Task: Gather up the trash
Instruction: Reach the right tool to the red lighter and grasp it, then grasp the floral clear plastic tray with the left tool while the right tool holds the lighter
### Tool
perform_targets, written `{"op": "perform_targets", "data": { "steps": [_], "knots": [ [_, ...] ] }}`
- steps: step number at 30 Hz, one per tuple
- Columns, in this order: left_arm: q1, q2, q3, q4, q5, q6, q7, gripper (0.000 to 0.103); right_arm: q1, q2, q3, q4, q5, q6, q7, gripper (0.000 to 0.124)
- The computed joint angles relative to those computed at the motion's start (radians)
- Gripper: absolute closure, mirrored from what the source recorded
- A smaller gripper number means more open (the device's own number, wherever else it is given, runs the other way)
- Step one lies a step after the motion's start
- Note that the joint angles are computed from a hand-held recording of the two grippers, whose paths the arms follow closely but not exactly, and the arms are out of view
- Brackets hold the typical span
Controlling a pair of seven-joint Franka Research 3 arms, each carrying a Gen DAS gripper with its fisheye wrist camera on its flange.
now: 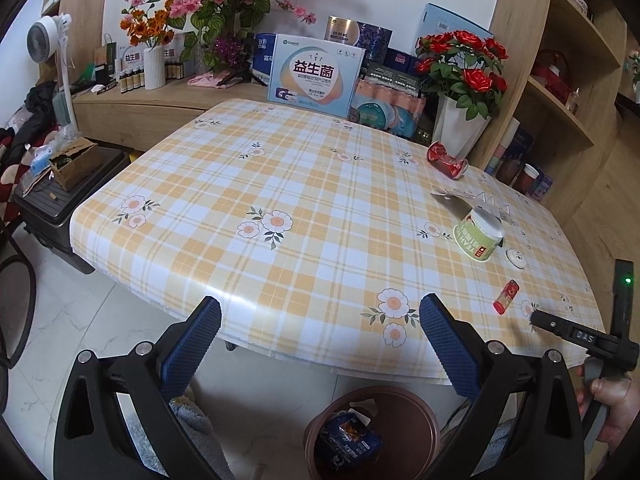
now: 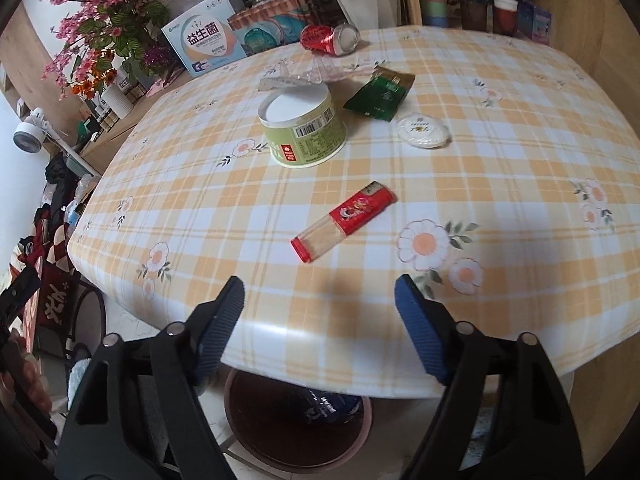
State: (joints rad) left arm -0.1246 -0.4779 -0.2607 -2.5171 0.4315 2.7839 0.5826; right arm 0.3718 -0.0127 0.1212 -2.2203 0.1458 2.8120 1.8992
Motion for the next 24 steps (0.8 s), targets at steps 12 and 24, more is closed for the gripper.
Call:
{"op": "perform_targets", "data": {
  "steps": [12,24],
  "knots": [
    [0.004,0.096,-0.007,0.064,0.037,0.036,0.019,0.006,0.05,0.223,-0.069,0.258,-0.182,-0.115,0.129,0.068],
    [-0.129,0.309,0.074,0.26,-0.195,0.067,0.251,0.011,0.049,0.226,-0.104,0.233,-0.307,-0.049,0.142,0.097]
  ]
}}
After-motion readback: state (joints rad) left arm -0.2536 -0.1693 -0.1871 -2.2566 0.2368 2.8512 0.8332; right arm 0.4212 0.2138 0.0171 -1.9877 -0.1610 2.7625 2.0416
